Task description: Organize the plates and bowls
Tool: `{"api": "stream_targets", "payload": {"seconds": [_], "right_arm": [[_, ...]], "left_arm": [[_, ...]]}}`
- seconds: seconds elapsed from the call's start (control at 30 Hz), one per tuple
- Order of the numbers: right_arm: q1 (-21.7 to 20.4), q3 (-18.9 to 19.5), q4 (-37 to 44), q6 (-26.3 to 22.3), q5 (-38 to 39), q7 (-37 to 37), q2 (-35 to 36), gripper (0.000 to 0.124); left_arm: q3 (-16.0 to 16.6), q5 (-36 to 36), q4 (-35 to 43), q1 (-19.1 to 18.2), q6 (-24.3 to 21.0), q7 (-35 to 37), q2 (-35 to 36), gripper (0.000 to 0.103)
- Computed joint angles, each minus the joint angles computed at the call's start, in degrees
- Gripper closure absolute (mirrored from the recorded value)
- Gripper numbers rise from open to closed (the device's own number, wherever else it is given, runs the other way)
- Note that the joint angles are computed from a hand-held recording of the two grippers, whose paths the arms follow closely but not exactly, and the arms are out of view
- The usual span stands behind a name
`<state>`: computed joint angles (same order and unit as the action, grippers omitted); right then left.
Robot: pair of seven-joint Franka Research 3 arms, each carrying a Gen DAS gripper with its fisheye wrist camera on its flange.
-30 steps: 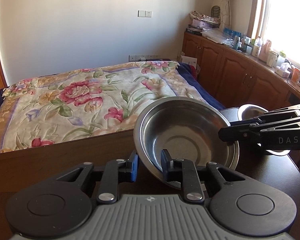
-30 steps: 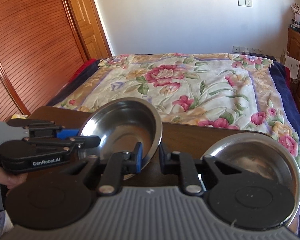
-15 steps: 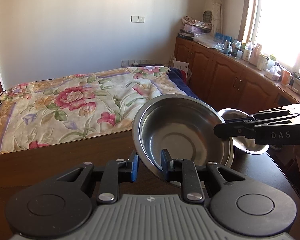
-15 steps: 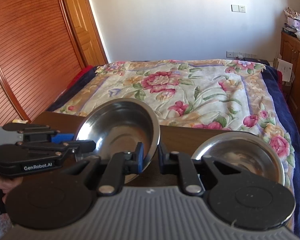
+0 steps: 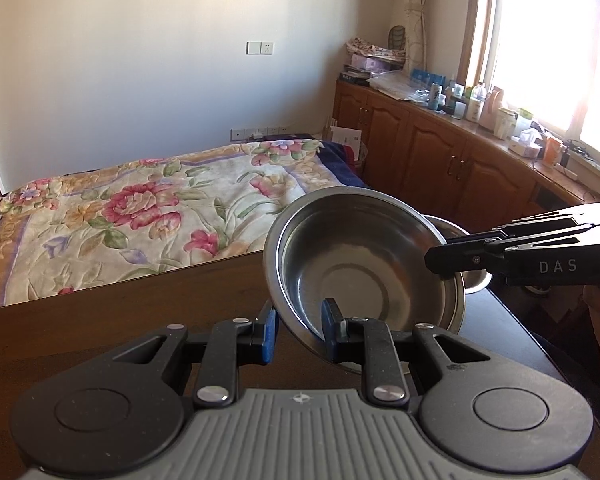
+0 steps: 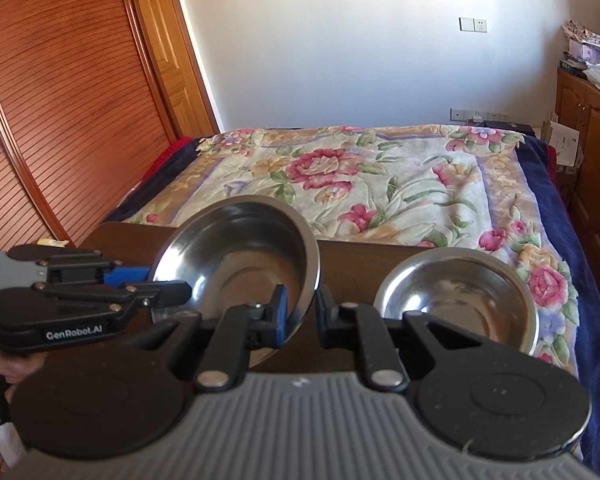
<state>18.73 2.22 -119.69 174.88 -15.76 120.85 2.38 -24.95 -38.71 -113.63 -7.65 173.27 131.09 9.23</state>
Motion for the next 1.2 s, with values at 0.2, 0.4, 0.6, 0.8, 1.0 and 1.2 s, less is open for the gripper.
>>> {"api": "stream_targets", "payload": {"seconds": [0.2,0.4,0.6,0.8,1.0,1.2], "right_arm": [[-0.96,0.99,-2.09,-0.42,-5.76,5.17,-2.85,0.107],[-3.62,3.99,-3.66,-0.68,-10.93,9.77,-5.76,0.107],[-6.81,7.71,-5.34,-0.73,-15.24,13.52,-8.64,0.107],[-8.59,10.35,-6.82,-0.68,-15.77,14.2,-10.26,0.107],[-9.85,12.69,-8.26,-0.42,-16.29,15.39,-11.69,0.107],[-10.68,14.49,-11.5,1.61,-14.0,14.99,-12.96,0.107]], "left_arm": [[0.07,-7.62,-2.52,-0.43,-0.67,6.71,-3.97,0.078],[3.2,-15.39,-5.3,-3.76,-1.13,13.04,-8.43,0.078],[7.41,-20.22,-8.46,-8.01,-1.56,17.06,-12.3,0.078],[11.83,-22.51,-11.28,-12.43,-1.44,19.23,-15.11,0.078],[15.4,-24.83,-14.05,-15.84,-1.64,21.42,-17.53,0.078],[17.22,-30.7,-18.0,-17.68,-2.75,26.43,-20.24,0.078]]}}
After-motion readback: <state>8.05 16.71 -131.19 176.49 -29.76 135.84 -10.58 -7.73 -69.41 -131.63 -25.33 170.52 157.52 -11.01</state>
